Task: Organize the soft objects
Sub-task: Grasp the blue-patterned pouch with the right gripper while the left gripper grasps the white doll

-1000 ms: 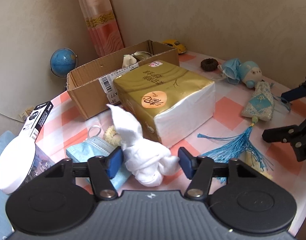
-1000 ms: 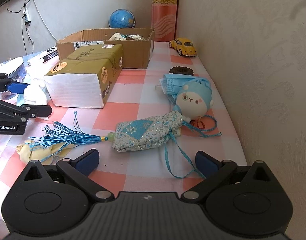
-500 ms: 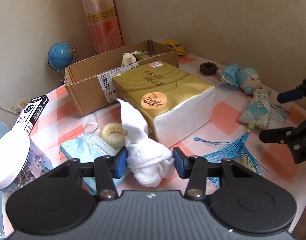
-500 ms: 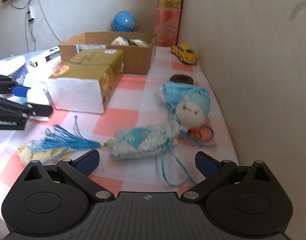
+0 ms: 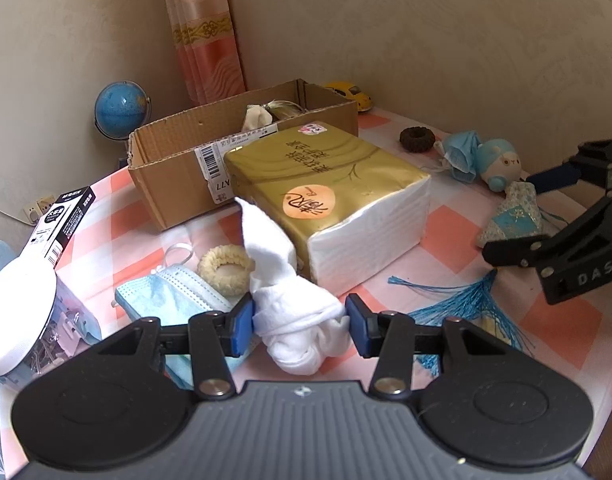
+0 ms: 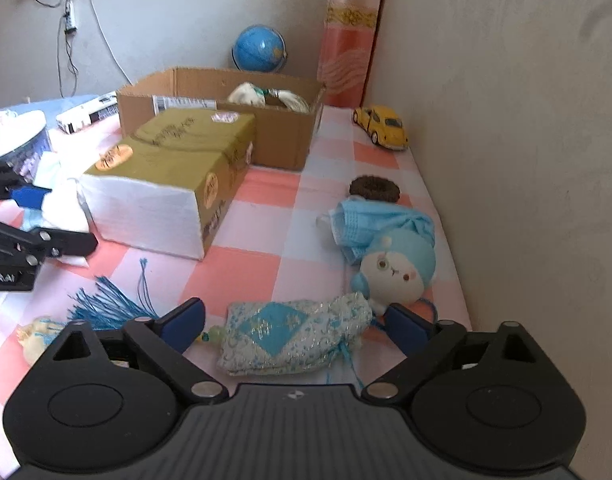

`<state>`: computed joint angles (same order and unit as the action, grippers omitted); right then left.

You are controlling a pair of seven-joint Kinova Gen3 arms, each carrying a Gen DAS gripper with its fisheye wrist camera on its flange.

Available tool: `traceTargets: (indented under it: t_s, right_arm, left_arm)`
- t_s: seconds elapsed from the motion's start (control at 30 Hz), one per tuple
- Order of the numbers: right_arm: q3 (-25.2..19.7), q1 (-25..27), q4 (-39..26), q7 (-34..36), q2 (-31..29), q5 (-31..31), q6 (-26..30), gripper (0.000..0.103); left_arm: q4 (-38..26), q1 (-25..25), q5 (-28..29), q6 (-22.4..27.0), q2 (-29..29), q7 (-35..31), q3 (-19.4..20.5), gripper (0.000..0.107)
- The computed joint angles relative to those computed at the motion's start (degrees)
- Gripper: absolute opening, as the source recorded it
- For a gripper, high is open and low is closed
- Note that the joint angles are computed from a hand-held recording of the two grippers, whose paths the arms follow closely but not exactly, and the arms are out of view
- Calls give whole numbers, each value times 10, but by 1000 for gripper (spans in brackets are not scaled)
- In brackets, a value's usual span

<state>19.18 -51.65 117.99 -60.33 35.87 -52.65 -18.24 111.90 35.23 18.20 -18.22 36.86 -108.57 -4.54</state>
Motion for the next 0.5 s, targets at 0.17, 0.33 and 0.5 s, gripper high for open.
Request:
traceTargets:
  t_s: [0.17,0.33,0.5]
  right_arm:
    - [-7,7,0,-10,1,-4,10,90]
    - [-2,1,3,-23,-4,5,18,79]
    - [36,-31,4,-20,-6,-7,43,67]
  left_arm:
    - [0,-9,-7,-1,0,2,8,47]
    - [-2,-18,-17,4,-1,7,16,47]
    - [-8,-39,-42,30,-8,14,32,46]
